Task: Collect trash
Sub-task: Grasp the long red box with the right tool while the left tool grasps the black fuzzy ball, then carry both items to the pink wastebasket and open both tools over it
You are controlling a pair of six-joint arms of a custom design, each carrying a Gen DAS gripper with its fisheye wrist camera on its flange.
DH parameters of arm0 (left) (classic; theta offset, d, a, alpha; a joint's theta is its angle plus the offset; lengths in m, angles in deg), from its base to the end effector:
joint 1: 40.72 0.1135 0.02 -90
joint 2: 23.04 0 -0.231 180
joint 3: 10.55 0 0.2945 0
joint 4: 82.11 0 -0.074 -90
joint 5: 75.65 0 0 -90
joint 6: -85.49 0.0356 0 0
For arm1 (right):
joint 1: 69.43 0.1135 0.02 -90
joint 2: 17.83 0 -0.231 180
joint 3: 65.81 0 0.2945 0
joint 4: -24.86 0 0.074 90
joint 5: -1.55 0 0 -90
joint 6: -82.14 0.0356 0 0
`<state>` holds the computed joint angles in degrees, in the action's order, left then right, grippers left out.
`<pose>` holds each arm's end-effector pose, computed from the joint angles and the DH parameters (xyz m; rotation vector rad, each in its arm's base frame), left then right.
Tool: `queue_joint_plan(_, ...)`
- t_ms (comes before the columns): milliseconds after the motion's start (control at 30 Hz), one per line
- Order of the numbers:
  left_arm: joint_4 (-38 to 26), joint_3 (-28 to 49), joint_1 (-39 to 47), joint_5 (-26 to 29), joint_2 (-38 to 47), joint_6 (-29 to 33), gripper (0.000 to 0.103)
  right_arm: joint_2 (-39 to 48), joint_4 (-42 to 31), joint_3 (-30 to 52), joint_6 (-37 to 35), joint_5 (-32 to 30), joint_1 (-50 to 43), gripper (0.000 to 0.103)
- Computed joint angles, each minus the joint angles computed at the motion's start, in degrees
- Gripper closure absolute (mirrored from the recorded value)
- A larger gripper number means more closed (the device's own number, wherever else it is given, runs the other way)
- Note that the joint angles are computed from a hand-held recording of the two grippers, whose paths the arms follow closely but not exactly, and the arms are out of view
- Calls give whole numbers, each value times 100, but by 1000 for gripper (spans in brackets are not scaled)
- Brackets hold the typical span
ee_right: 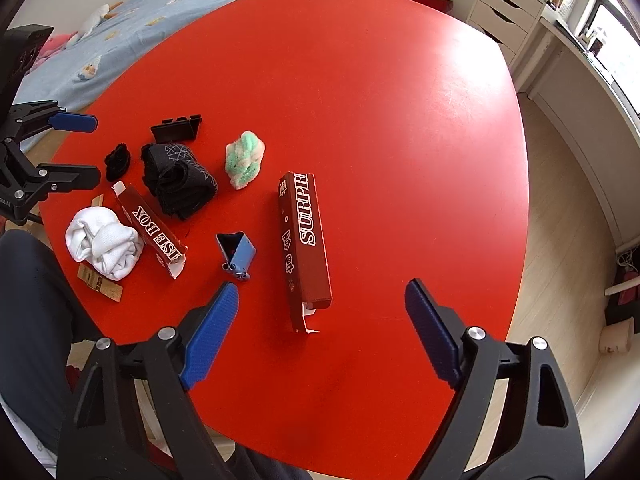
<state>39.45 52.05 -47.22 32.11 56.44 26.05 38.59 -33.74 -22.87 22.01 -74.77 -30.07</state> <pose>0.2839 -0.0433 0.1507 0.9456 2.6434 -0.3536 0.1693 0.1280 0.1340 -0.1757 2.7452 -0.0252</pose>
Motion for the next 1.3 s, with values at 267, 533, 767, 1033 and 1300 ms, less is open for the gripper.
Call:
queue_joint_plan(267,56,147,-96,-131,227,153,27,265,366,-70,-84,-161,-188,39)
queue_joint_plan(533,303,-16,-178,-232,196,236,57,477,555,81,-189,-243,-249,69)
queue_joint_plan(767,342,-35,-238,-231,152,215,81,428,498,63,-48,-94,-118,83)
queue_joint_plan(1033,393,-272,-137,-109,-218,202,81,73,254,32,253,144,3,84)
queue_joint_plan(1300,95,-642,78,86,-1169,432,81,-768,-447,80,1049,641,677,84)
